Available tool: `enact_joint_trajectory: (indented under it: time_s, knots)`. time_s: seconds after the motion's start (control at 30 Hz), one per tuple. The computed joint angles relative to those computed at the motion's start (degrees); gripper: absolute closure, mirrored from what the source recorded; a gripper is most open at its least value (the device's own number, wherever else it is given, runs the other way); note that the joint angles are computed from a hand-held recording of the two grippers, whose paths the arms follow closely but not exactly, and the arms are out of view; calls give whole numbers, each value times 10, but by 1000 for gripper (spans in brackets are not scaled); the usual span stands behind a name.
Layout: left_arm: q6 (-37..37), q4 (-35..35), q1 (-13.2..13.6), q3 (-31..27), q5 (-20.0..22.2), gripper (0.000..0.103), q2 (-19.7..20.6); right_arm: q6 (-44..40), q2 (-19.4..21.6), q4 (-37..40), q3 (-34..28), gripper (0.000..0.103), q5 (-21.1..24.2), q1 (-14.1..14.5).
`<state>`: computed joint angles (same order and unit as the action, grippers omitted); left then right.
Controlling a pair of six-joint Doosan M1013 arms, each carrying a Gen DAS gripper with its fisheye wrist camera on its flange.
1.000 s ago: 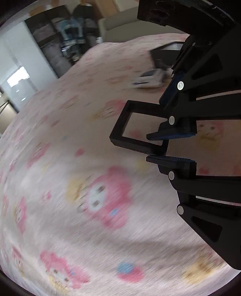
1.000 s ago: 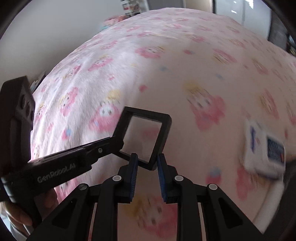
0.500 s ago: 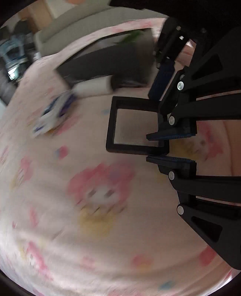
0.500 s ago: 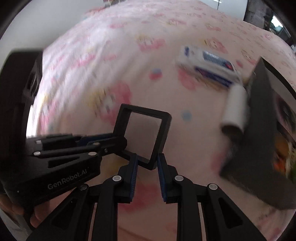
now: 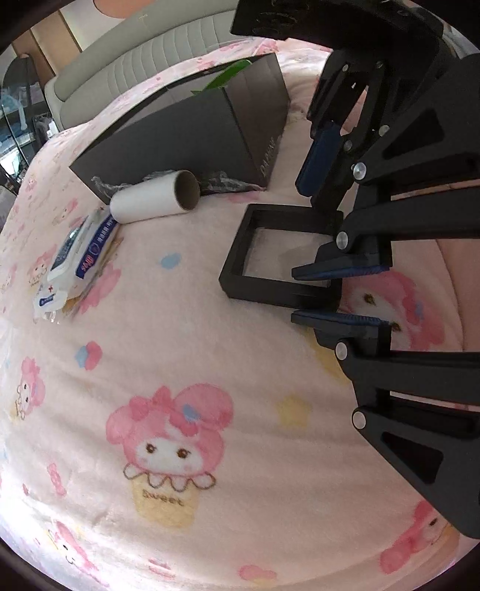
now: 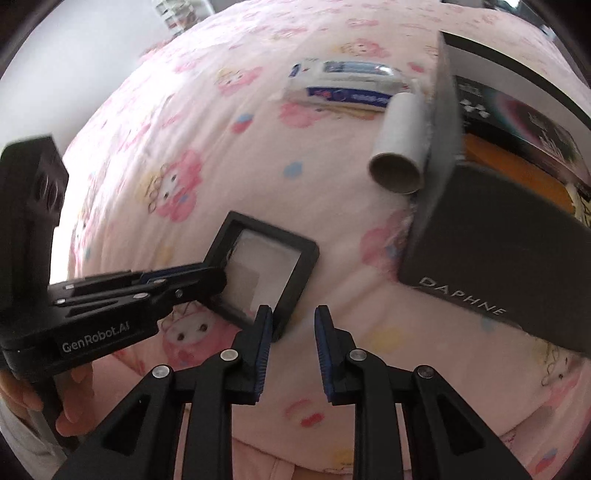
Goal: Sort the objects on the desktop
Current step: 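Carry the held frame with the left tool over the black box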
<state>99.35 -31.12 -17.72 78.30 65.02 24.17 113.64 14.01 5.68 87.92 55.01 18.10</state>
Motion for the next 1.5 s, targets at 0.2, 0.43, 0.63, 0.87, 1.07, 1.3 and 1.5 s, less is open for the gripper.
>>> enact_joint_trajectory:
  time_s: [0.2,0.43,0.63,0.87,1.07,1.3,1.5]
  knots:
    - [-12,-7,1,-9,6,86,13,-9,4,57,13,82,-31,-12]
    - [28,-33,1,-8,43,85,13,6,2,22,7,77,-14,0]
    - [37,-52,4,16,32,85,-7,44,-5,-25,5,56,9,7]
    - [5,-28,0,10,14,85,-3,59,-15,-33,20,51,-9,-2]
    - [11,-17,-4,12,6,85,-5,32,-15,7,29,75,-37,-9]
    - [33,-46,2,22,-4,87,-14,-8,-23,44,32,84,-50,-11]
    - [21,-40,2,19,3,87,-11,-4,-23,36,32,84,-50,-10]
